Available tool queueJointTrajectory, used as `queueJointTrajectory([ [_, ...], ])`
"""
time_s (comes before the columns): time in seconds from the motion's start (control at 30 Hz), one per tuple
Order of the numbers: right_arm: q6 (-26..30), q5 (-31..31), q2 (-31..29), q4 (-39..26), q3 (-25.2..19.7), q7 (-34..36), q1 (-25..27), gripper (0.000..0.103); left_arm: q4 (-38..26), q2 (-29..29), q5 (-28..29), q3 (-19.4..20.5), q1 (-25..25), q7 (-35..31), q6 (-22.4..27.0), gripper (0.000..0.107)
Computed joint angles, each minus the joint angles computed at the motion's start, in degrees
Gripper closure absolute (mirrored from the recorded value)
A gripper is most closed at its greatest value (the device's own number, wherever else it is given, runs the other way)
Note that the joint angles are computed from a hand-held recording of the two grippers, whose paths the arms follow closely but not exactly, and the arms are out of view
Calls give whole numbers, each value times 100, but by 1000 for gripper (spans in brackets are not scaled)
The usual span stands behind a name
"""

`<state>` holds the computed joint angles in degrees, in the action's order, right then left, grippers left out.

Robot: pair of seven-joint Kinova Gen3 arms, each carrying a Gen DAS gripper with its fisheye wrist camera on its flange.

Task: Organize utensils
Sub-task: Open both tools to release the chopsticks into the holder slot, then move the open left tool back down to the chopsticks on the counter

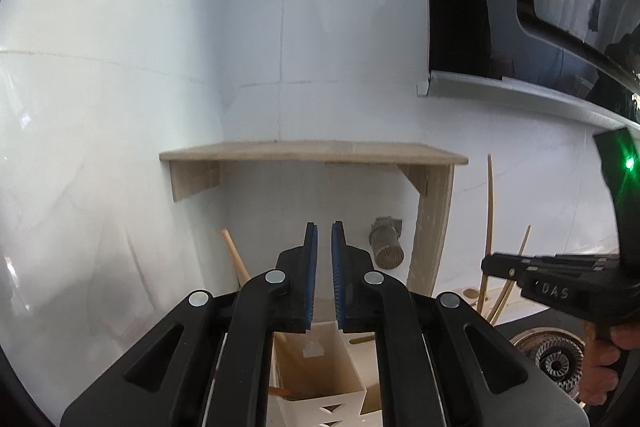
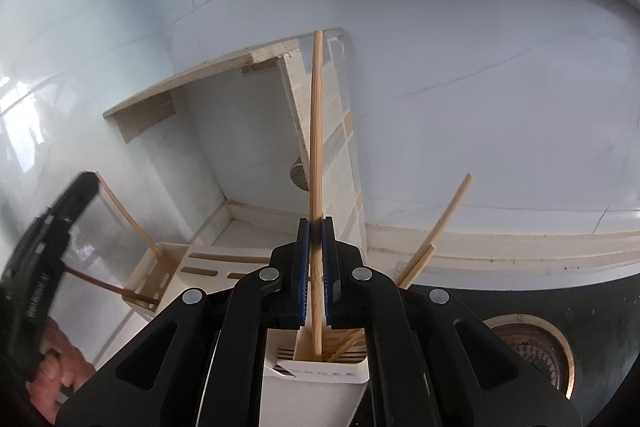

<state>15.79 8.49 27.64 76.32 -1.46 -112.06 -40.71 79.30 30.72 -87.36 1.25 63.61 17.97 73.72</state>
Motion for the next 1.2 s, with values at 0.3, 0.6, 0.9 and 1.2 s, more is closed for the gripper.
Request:
queueJointTrajectory([
  [0.3,111,-3,-63,30,-98,110,56,96,49,-57,-201,228,65,60,545,56],
  [0.6,222,-61,-105,82,-198,244,152,96,57,-174,181,158,364,-162,872,41],
  [0.9,254,-117,-140,103,-225,268,202,95,-293,-537,1908,785,-45,-657,938,38],
  [1.2,-2,-196,-271,347,-256,262,309,89,-786,-360,3950,2985,-1767,-1209,685,36],
])
